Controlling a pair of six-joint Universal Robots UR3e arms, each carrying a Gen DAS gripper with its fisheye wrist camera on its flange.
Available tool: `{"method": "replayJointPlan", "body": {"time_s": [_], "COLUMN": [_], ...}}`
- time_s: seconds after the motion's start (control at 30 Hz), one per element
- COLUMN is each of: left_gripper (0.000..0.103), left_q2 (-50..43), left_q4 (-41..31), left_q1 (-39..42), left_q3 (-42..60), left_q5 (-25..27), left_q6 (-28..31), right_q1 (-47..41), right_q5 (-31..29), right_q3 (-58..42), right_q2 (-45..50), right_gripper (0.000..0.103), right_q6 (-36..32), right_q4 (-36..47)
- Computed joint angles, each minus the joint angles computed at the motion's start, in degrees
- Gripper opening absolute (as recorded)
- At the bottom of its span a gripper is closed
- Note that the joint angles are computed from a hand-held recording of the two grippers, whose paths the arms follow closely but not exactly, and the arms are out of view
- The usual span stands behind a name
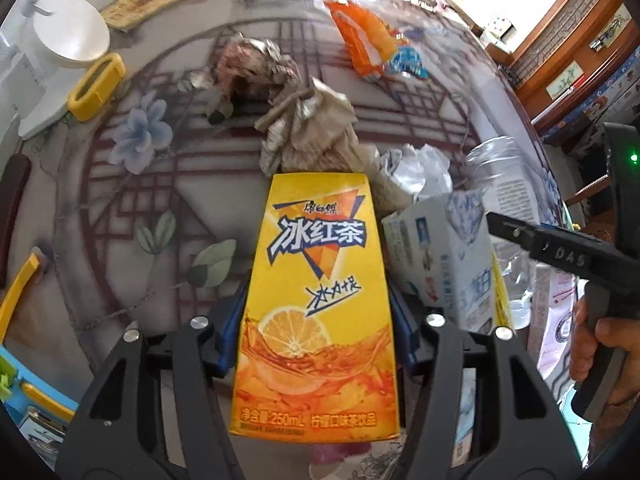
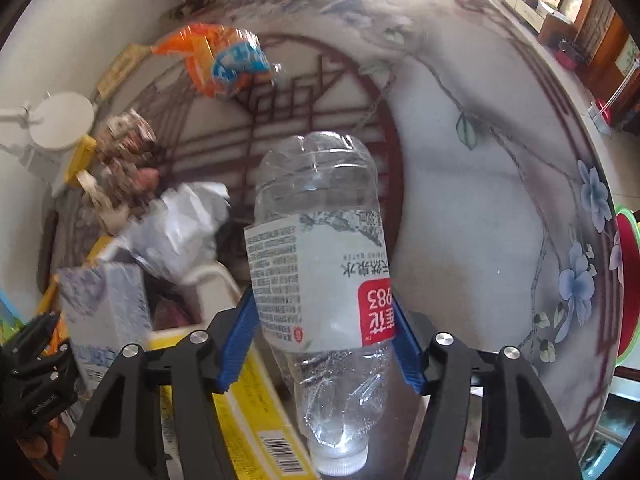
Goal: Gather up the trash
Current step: 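Carry both items to the red bin and release them inside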
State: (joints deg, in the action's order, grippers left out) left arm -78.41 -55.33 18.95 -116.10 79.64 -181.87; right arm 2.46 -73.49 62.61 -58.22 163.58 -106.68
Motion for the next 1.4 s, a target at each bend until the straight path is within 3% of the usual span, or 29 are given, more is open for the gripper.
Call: {"method": "replayJointPlan", "body": {"time_s": [0.23,0.4,0.63,0.83,1.1,1.4], "left_gripper": [0.056,0.056,0.057,0.057,0.057,0.057], "left_q2": [8.41,8.45,-1.62,-13.70,-28.72,-45.75], "left_q4": [-1.80,-1.60,2.18,4.02,2.22,-7.46], "left_q1": [-1.67,-6.73,-19.84,-30.38,-38.08,-43.33], "left_q3": [2.39,8.66,19.86,30.78,45.58,70.19], "left_q5": [5.46,8.21,12.03,14.37,15.62,16.25], "left_q6": [-0.52,-2.78,-8.67,-13.38,-18.00,-19.59], "right_q1": [-5.97,-10.56,-21.25,-31.98,-41.67,-43.90], "right_q5": [10.86,17.46,22.03,22.27,15.99,9.67], "right_q3": [2.87,6.87,11.23,12.16,2.77,-22.72], "right_q2": [-8.79,-15.84,-24.74,-26.94,-14.01,9.45], "right_gripper": [0.059,0.059,0.059,0.059,0.059,0.059], "right_q6": [0.94,-0.01,-5.93,-12.10,-12.13,-10.28], "right_q4": [0.29,0.58,4.92,9.26,4.13,5.06]}}
